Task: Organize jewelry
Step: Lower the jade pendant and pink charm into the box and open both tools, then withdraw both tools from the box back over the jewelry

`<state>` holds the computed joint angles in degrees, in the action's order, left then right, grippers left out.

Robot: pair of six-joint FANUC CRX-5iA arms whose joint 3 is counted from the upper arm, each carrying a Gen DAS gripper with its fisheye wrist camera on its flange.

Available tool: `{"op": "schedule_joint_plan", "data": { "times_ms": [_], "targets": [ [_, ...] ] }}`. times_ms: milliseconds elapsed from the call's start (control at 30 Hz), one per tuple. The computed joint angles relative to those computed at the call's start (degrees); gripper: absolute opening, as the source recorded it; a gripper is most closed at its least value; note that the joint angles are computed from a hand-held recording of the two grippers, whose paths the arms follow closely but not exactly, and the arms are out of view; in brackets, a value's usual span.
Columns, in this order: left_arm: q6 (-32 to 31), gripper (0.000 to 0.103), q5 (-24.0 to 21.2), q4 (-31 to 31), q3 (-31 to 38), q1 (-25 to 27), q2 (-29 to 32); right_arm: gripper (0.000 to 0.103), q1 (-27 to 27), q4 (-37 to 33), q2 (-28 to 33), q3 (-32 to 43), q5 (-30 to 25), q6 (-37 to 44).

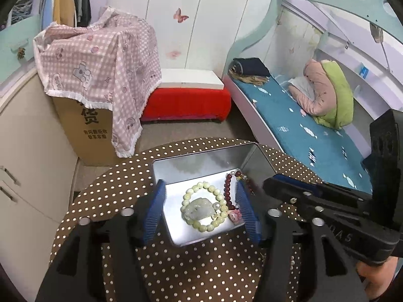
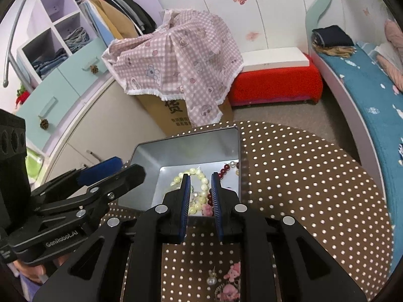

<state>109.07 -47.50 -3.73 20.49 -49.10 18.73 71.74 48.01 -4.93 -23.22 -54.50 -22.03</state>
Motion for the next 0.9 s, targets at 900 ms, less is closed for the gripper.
{"op": "schedule_joint_plan", "data": {
  "times_ms": [900],
  "targets": [
    [19.7, 0.082, -1.1, -18.9, -7.2, -10.9, -8.2, 0.053, 21.4, -0.2, -5.1, -4.1, -26.4, -10.7]
  ]
}}
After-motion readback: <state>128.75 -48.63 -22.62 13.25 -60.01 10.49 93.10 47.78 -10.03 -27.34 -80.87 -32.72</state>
